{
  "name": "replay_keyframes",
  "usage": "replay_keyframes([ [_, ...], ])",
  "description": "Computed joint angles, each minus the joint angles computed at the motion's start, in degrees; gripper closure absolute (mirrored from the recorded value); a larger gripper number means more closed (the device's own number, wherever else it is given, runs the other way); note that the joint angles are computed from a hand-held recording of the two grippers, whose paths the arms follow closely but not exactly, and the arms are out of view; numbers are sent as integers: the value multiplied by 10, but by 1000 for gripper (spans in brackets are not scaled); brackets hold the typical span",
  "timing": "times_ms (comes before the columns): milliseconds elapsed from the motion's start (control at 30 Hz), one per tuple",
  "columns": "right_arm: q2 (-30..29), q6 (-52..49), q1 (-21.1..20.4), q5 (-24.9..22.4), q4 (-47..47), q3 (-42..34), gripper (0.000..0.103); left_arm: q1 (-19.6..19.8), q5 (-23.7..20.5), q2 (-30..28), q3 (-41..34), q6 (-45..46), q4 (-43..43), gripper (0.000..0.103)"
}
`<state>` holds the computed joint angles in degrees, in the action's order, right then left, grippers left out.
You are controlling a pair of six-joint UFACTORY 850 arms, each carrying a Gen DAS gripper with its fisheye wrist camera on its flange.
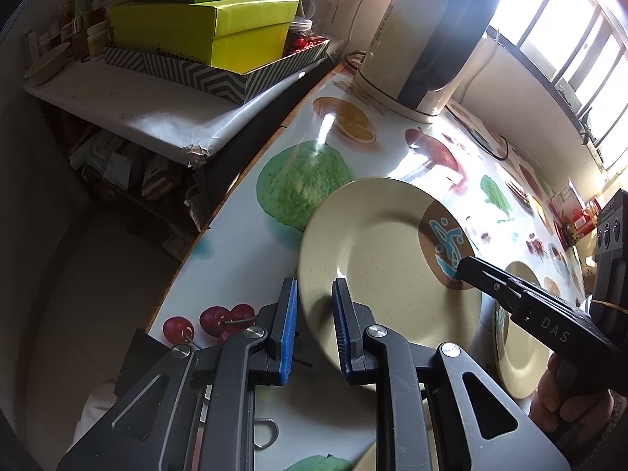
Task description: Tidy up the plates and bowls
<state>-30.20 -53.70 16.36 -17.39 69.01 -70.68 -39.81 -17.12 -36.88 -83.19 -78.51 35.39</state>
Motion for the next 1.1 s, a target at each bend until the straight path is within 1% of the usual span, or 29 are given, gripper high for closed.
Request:
replay_keyframes([
  [133,6,-3,-1,-1,7,5,86,0,2,7,5,-4,5,84],
  [467,33,-18,1,0,29,25,86,-7,6,33,28,-64,64,84],
  [1100,120,-96,7,18,120,116,86,-39,9,83,81,-160,158,84],
])
